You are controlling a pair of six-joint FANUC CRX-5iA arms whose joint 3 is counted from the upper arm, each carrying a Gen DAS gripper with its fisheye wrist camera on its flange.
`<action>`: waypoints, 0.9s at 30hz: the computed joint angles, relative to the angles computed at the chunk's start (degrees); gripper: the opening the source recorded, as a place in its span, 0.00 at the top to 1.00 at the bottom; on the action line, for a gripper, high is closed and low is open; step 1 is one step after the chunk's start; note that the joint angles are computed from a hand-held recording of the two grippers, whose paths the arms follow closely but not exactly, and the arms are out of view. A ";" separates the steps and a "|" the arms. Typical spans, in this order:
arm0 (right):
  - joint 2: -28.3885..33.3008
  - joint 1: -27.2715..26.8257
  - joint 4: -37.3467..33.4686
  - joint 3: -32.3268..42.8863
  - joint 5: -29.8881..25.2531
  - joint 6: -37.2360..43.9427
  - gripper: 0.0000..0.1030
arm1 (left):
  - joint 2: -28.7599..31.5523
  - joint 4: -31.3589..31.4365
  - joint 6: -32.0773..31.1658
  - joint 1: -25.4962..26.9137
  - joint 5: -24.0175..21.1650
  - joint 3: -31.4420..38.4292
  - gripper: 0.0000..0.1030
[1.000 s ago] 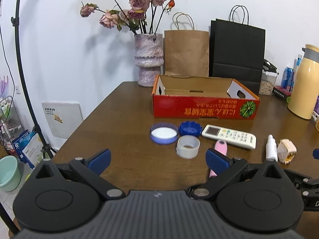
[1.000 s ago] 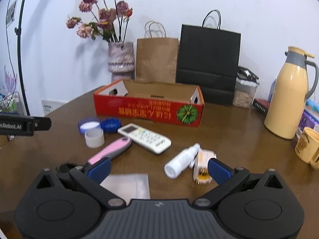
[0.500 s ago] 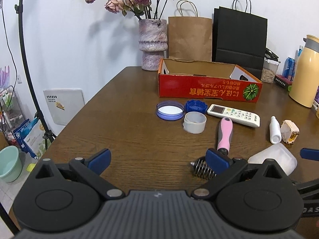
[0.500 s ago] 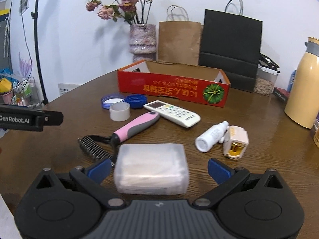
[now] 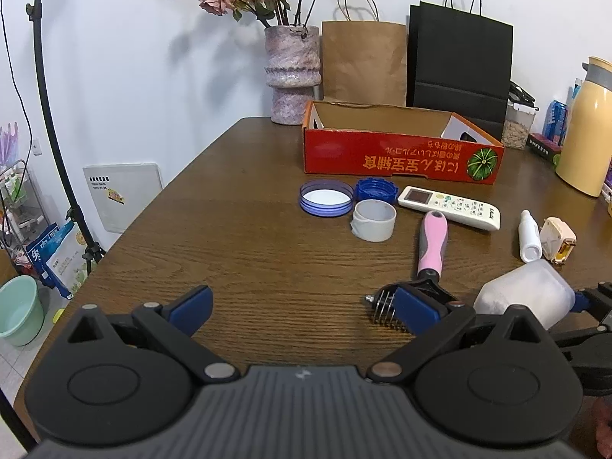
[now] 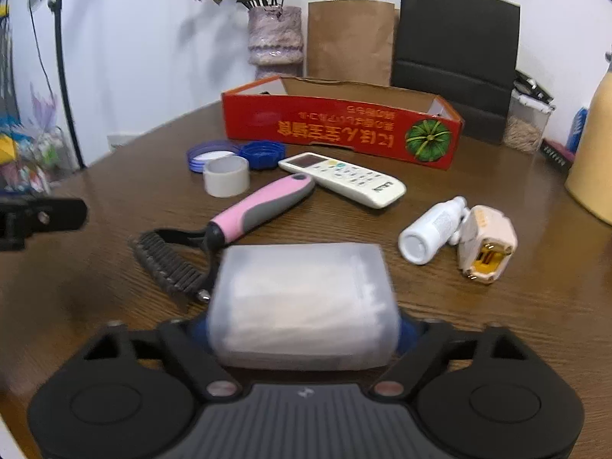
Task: Organize rigid objects
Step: 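Grasp the translucent plastic box with the right tool while the left tool grasps the pink rake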
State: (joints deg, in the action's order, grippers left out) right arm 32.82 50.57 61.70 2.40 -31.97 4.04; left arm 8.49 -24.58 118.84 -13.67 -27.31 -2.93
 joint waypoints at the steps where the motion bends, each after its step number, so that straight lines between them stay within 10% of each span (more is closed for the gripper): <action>1: -0.21 -0.24 1.94 -0.82 0.35 -1.58 0.21 | 0.05 0.42 -0.44 0.05 0.17 -0.11 0.00; 11: -3.63 -3.32 22.38 -9.18 1.07 -20.63 0.21 | 1.33 5.32 -6.52 0.07 2.59 -0.59 0.00; 27: -5.59 -5.77 32.31 -13.53 -1.88 -30.74 0.21 | 8.56 8.52 -14.03 -2.40 0.76 6.12 0.00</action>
